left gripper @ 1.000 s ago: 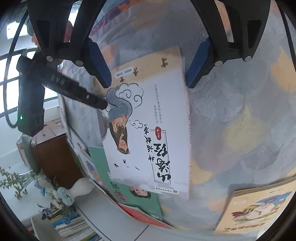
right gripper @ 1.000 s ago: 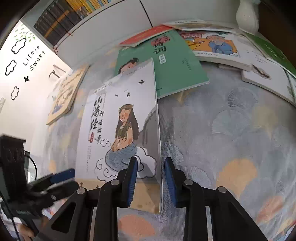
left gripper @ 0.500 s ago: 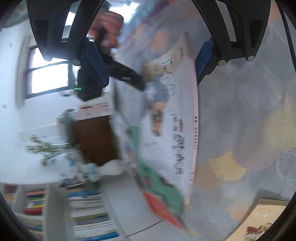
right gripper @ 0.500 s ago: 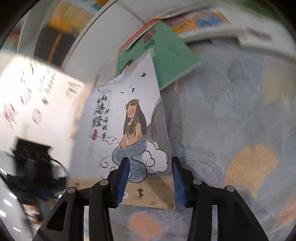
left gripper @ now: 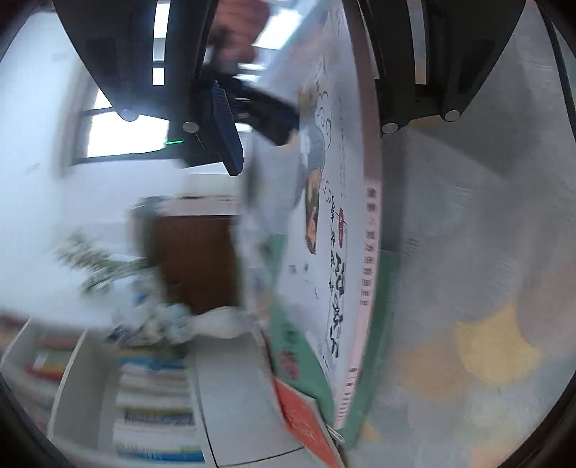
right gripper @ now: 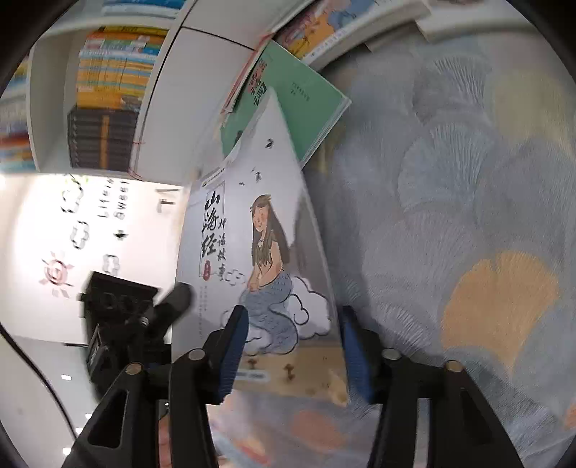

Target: Organize books

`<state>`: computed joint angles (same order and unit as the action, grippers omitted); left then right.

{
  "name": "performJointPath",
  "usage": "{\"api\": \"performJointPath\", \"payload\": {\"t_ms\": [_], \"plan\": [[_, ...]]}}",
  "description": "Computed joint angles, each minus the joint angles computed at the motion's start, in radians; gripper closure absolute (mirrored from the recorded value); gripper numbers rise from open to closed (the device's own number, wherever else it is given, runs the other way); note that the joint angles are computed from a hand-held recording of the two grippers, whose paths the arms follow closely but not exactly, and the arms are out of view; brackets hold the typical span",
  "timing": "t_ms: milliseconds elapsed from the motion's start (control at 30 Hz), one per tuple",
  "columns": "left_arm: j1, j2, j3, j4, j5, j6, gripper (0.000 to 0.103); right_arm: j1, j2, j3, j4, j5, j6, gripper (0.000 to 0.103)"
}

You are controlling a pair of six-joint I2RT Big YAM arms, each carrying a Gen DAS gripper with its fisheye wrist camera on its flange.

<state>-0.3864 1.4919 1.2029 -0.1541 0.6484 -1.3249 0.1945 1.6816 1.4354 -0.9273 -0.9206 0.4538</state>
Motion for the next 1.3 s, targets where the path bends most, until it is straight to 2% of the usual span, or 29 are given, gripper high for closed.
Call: {"api": "performJointPath", "payload": {"t_ms": [33, 67, 100, 133, 200, 233, 267, 300, 400, 433, 500, 533, 567, 600, 633, 700, 767, 833, 933, 1033, 1067, 1133, 1200, 1300], "plan": [[0.01, 0.001, -0.035, 0.126, 0.033, -0.097, 0.053, -0.014, -0.003, -0.016, 0.023, -0.045, 0.027, 0.046], [0.015, 0.008, -0.059, 0.222, 0.054, -0.172, 0.053, -0.019, -0.003, -0.026, 0.042, -0.057, 0.048, 0.044], [0.017, 0.016, -0.071, 0.284, 0.066, -0.224, 0.053, -0.028, -0.011, -0.05, 0.081, -0.071, 0.081, 0.03], [0.017, 0.022, -0.074, 0.309, 0.072, -0.248, 0.053, -0.035, -0.023, -0.079, 0.144, -0.1, 0.13, 0.025], [0.015, 0.034, -0.066, 0.31, 0.093, -0.256, 0.053, -0.052, -0.046, -0.148, 0.337, -0.169, 0.301, 0.026], [0.014, 0.04, -0.053, 0.274, 0.106, -0.241, 0.053, -0.055, -0.048, -0.16, 0.399, -0.19, 0.352, 0.03], [0.01, 0.043, -0.036, 0.219, 0.112, -0.211, 0.053, -0.053, -0.047, -0.154, 0.411, -0.198, 0.357, 0.04], [0.009, 0.045, -0.011, 0.124, 0.118, -0.148, 0.053, -0.048, -0.035, -0.129, 0.373, -0.202, 0.318, 0.063], [-0.002, 0.055, 0.077, -0.151, 0.109, 0.039, 0.053, -0.014, -0.022, -0.027, 0.147, -0.08, 0.074, 0.085], [-0.004, 0.059, 0.118, -0.277, 0.088, 0.124, 0.052, 0.001, -0.023, 0.004, 0.08, -0.02, -0.005, 0.088], [-0.017, 0.072, 0.199, -0.528, 0.0, 0.298, 0.046, 0.018, -0.032, 0.027, 0.044, 0.043, -0.064, 0.09], [-0.027, 0.083, 0.242, -0.654, -0.059, 0.378, 0.046, 0.03, -0.035, 0.043, 0.02, 0.081, -0.099, 0.091], [-0.033, 0.089, 0.267, -0.734, -0.099, 0.424, 0.046, 0.042, -0.035, 0.06, -0.002, 0.123, -0.128, 0.091], [-0.035, 0.087, 0.269, -0.763, -0.111, 0.438, 0.046, 0.054, -0.035, 0.072, -0.019, 0.164, -0.156, 0.091], [-0.034, 0.077, 0.253, -0.749, -0.109, 0.433, 0.045, 0.071, -0.033, 0.089, -0.051, 0.215, -0.202, 0.091], [-0.033, 0.062, 0.234, -0.74, -0.125, 0.432, 0.045, 0.083, -0.015, 0.118, -0.096, 0.255, -0.26, 0.091], [-0.037, 0.063, 0.243, -0.764, -0.15, 0.471, 0.045, 0.09, -0.013, 0.122, -0.113, 0.266, -0.283, 0.091], [-0.058, 0.083, 0.295, -0.84, -0.209, 0.539, 0.045, 0.092, -0.01, 0.126, -0.124, 0.286, -0.294, 0.091], [-0.104, 0.115, 0.382, -0.955, -0.337, 0.668, 0.045, 0.104, -0.031, 0.117, -0.125, 0.341, -0.308, 0.091], [-0.127, 0.096, 0.391, -0.932, -0.396, 0.7, 0.045, 0.126, -0.062, 0.105, -0.085, 0.4, -0.307, 0.091], [-0.128, 0.075, 0.375, -0.897, -0.41, 0.69, 0.045, 0.129, -0.09, 0.079, -0.034, 0.417, -0.302, 0.091], [-0.118, 0.041, 0.339, -0.837, -0.41, 0.657, 0.045, 0.125, -0.111, 0.065, 0.006, 0.412, -0.277, 0.091], [-0.101, 0.011, 0.305, -0.791, -0.387, 0.642, 0.045, 0.119, -0.116, 0.07, 0.009, 0.406, -0.267, 0.091], [-0.096, -0.005, 0.306, -0.794, -0.407, 0.664, 0.045, 0.138, -0.121, 0.085, -0.003, 0.45, -0.301, 0.091]]}}
